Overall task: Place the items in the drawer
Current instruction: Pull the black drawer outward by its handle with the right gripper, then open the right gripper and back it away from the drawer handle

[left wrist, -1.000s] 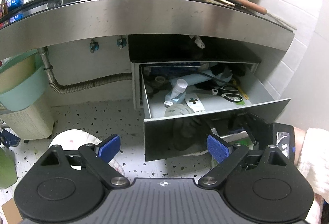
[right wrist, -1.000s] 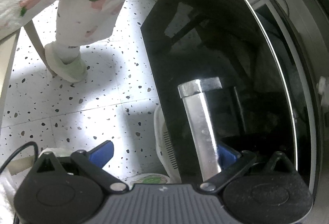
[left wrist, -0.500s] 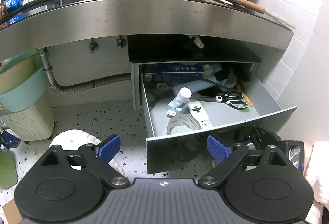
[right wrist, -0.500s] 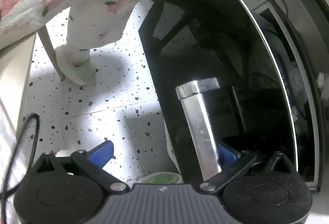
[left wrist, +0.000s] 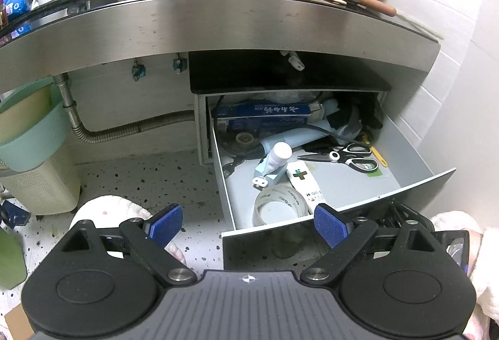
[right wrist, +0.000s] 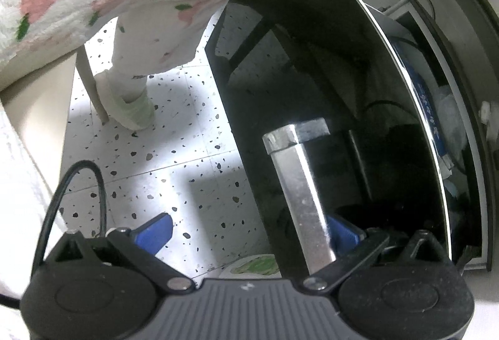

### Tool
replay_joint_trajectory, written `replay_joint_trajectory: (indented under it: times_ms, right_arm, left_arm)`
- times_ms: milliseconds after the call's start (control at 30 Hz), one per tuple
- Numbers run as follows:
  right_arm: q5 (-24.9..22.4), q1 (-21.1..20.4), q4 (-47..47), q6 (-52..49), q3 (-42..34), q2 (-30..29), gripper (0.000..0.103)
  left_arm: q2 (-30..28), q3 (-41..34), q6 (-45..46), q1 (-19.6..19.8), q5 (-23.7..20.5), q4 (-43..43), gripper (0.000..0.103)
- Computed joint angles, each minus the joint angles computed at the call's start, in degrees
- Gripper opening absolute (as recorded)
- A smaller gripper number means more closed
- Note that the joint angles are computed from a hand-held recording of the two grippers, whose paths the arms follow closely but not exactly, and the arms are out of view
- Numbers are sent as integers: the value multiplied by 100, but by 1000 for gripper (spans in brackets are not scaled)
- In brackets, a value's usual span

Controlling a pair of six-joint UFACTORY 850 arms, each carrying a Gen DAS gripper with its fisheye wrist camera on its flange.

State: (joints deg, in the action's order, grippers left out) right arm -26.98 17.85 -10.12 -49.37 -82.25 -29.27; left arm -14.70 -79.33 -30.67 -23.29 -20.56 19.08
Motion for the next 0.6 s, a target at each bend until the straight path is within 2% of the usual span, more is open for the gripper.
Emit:
replay_joint_trajectory:
  times_ms: [400,600]
  right_arm:
    - [-159,39,-108,399,-41,27,102]
    - [-150,-30,276,1547,-86,270,102]
  left_arm:
    - [10,4,-91,14,-3,99,92]
    - [-3,-19,-274,37,-11,266,92]
